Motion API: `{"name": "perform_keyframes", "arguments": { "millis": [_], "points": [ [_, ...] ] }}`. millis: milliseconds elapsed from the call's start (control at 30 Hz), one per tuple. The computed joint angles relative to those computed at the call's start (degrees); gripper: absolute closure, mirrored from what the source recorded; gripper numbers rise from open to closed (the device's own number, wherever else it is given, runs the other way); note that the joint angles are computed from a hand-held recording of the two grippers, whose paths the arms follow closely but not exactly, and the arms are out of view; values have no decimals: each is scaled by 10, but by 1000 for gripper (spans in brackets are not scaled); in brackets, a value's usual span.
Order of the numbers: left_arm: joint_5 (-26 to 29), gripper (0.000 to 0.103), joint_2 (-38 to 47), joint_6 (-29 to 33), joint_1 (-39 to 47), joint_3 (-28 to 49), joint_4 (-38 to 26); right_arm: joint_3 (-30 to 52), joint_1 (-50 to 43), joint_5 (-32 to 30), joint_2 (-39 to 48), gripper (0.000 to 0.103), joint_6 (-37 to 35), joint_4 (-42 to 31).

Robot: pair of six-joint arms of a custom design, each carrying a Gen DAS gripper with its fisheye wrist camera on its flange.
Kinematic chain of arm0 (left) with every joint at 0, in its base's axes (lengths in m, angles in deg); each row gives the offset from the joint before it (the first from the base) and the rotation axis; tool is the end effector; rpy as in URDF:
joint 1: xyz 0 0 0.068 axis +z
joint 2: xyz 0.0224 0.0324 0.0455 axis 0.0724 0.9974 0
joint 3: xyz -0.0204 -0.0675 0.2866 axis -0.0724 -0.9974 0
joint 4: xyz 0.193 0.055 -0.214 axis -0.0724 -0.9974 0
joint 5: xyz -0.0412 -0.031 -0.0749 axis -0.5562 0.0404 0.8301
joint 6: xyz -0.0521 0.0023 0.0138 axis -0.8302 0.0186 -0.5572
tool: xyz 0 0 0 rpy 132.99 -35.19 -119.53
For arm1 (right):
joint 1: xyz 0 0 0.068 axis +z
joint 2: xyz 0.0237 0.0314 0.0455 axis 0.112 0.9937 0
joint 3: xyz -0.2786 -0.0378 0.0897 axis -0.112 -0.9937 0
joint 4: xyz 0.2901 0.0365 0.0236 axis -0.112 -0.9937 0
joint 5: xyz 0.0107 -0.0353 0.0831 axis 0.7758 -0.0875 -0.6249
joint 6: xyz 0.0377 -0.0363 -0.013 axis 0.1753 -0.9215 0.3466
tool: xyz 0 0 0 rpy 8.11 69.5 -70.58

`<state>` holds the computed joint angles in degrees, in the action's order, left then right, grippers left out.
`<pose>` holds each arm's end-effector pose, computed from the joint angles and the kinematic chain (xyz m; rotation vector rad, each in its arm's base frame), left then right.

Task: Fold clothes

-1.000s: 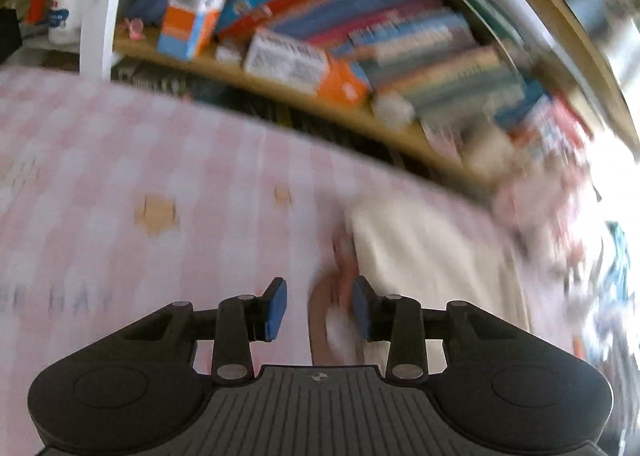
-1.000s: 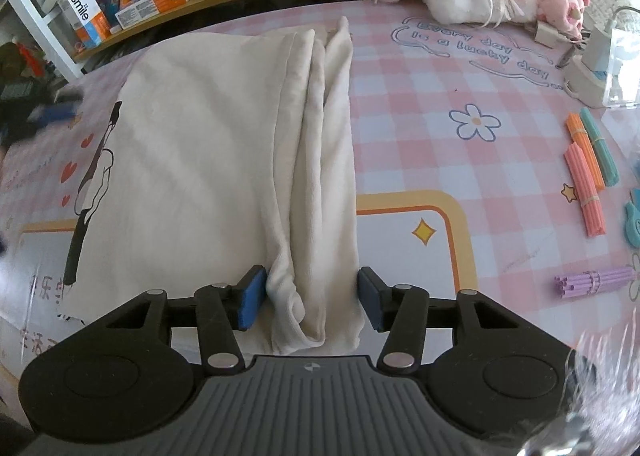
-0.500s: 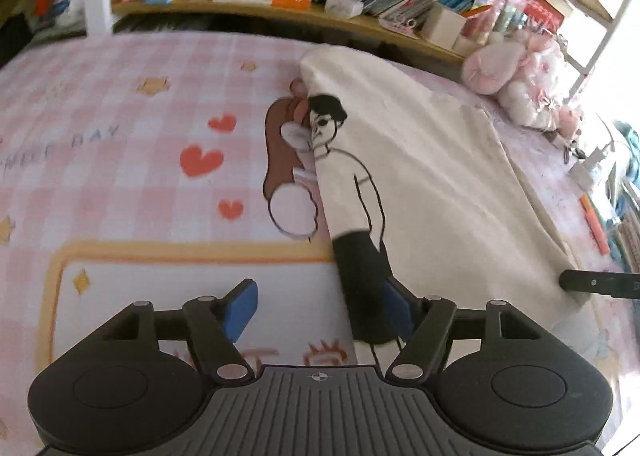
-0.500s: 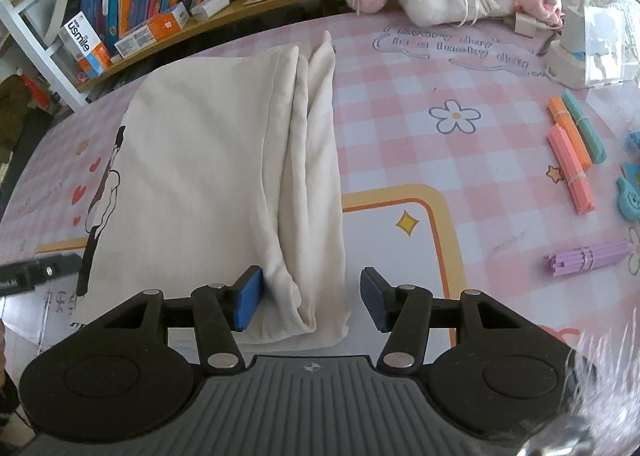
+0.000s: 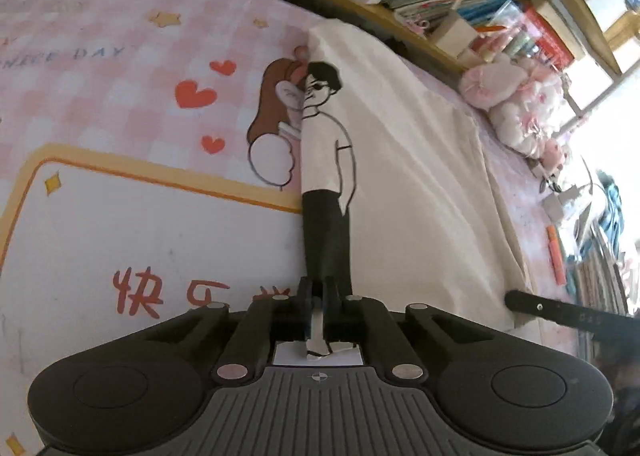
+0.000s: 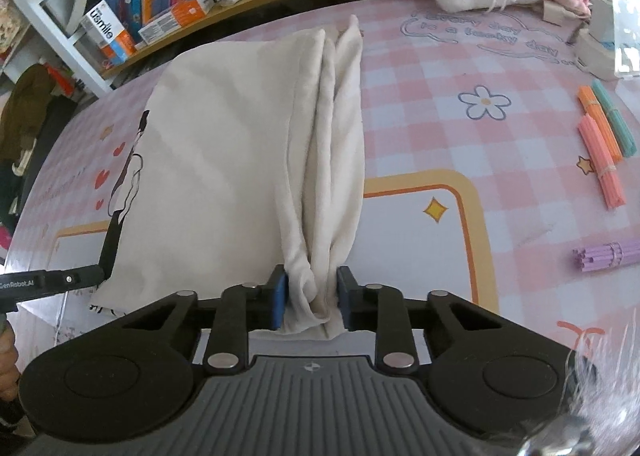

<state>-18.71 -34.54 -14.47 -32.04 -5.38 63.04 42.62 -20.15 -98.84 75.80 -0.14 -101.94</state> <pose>0.1491 -0.0966 0.1584 -0.6733 2.4051 -0.3809 0.2793 -0.1168 0.1616 -0.4741 2.5910 0.5923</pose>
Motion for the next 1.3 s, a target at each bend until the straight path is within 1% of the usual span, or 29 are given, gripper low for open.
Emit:
{"name": "perform_keyframes", "arguments": {
  "millis": [67, 133, 300, 400, 467, 500, 567, 633, 700, 733, 833, 900, 933, 967, 1000, 1033, 1067, 1167, 1200, 1233, 1300],
  "points": [
    [-48, 101, -12, -15, -37, 12, -35, -3, 1, -1, -5, 83, -4, -4],
    [-67, 101, -39, -43, -53, 10, -72, -9, 6, -4, -13, 84, -15, -20],
    [-78, 101, -102, -109, -80, -8, -154, -36, 11, -13, -37, 84, -50, -58],
    [-86, 100, -122, -139, -103, -16, -175, -49, 12, -12, -48, 84, -56, -59],
    [-87, 98, -112, -136, -108, -12, -177, -47, 11, -11, -46, 83, -53, -62],
    [-88, 96, -108, -133, -110, -10, -180, -45, 11, -11, -44, 82, -50, -63],
    [-89, 94, -105, -129, -119, -7, -188, -43, 12, -11, -41, 79, -40, -63],
    [-90, 86, -107, -128, -126, -7, -194, -44, 9, -11, -43, 74, -35, -61],
    [-89, 73, -120, -135, -129, -15, -190, -45, 5, -10, -45, 70, -31, -58],
    [-91, 72, -122, -139, -131, -18, -186, -45, 3, -11, -44, 68, -30, -58],
    [-95, 73, -120, -140, -134, -21, -174, -44, 0, -13, -41, 68, -29, -59],
    [-86, 78, -120, -127, -125, -24, -161, -48, 4, -13, -45, 68, -31, -55],
    [-80, 82, -119, -122, -119, -24, -156, -51, 7, -13, -47, 72, -32, -53],
    [-76, 94, -113, -120, -115, -21, -156, -52, 10, -12, -47, 77, -37, -56],
    [-78, 99, -106, -118, -115, -15, -161, -52, 9, -13, -47, 81, -42, -58],
    [-90, 100, -102, -121, -124, -7, -172, -54, 7, -17, -52, 84, -46, -59],
    [-115, 100, -101, -131, -144, 4, -187, -55, 4, -23, -59, 84, -51, -62],
    [-172, 100, -108, -133, -191, 36, -223, -44, -22, -69, -73, 86, -81, -100],
    [-172, 100, -109, -126, -191, 39, -227, -37, -25, -70, -68, 86, -81, -109],
    [-158, 100, -111, -115, -180, 37, -224, -32, -26, -65, -62, 86, -77, -114],
    [-114, 98, -102, -104, -145, 25, -220, -25, -23, -49, -42, 85, -61, -110]
  ]
}}
